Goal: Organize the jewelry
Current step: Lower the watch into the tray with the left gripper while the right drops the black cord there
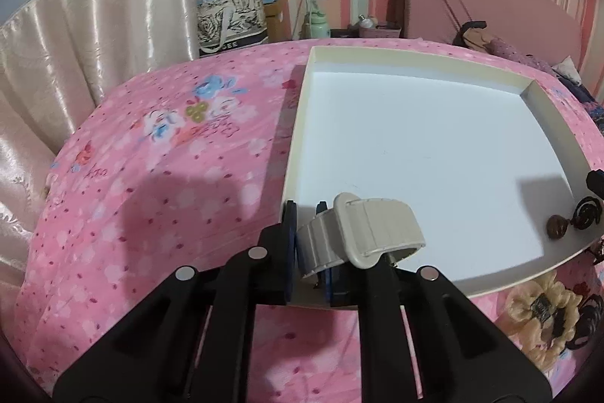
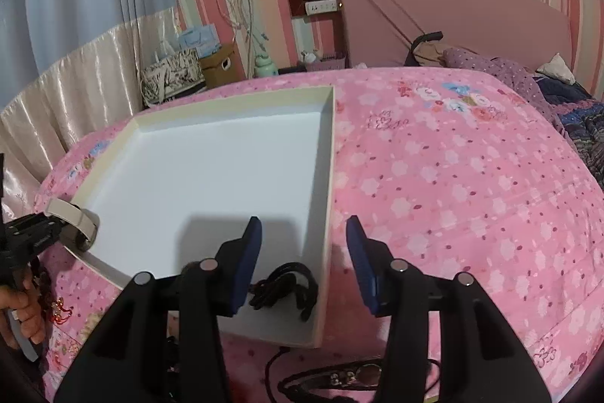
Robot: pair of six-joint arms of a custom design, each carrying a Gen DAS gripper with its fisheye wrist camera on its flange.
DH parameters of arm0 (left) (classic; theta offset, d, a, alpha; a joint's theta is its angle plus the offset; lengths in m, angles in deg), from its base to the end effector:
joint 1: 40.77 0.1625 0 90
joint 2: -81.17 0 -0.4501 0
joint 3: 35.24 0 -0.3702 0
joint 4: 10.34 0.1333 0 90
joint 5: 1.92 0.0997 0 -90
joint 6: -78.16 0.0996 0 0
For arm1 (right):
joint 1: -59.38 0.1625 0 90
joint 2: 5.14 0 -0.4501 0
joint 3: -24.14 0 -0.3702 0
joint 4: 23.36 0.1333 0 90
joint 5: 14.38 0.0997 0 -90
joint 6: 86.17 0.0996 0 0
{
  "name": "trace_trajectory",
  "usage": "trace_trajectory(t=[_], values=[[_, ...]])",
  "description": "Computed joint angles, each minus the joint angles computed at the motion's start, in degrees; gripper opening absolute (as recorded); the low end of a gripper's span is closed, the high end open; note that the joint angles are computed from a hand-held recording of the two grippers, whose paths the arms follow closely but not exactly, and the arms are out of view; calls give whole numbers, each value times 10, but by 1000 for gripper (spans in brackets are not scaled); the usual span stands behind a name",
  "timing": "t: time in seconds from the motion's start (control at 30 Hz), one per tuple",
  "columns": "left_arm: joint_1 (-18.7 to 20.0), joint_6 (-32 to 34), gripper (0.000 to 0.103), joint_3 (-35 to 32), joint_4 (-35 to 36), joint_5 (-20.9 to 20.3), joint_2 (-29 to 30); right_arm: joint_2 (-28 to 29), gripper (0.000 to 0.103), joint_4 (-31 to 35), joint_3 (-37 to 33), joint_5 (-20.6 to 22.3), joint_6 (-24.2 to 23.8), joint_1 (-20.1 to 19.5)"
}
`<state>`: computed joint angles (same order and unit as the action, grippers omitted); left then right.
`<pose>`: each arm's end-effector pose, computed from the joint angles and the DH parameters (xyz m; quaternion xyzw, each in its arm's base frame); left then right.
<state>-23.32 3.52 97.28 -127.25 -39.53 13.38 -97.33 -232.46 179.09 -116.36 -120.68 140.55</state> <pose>-0.2890 -0.3133 0.1353 0.1276 0.8513 -0.3185 0.3969 0.0670 -0.3025 0.3121 0.1468 -0.8658 0.4024 0.2589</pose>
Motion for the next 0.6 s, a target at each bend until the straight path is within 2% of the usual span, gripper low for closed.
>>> trace_trajectory(t=[0.13,0.3,0.4,0.53,0.6], values=[[1,-25,12,-1,28,-9,-19,34,47,-19,-11,-49,-1,25],[-2,-30,12,-3,30,-19,-19,82,47,-71,-25,-147,-5,59],[-11,-37,12,4,33,-26,-23,88,53,-84,-26,-154,-6,54],[-19,-41,12,9,38,-33,-29,143,56,-159,-36,-207,-44,86],[-23,-45,12,14,32,-33,-32,144,56,-148,-44,-213,-42,89]])
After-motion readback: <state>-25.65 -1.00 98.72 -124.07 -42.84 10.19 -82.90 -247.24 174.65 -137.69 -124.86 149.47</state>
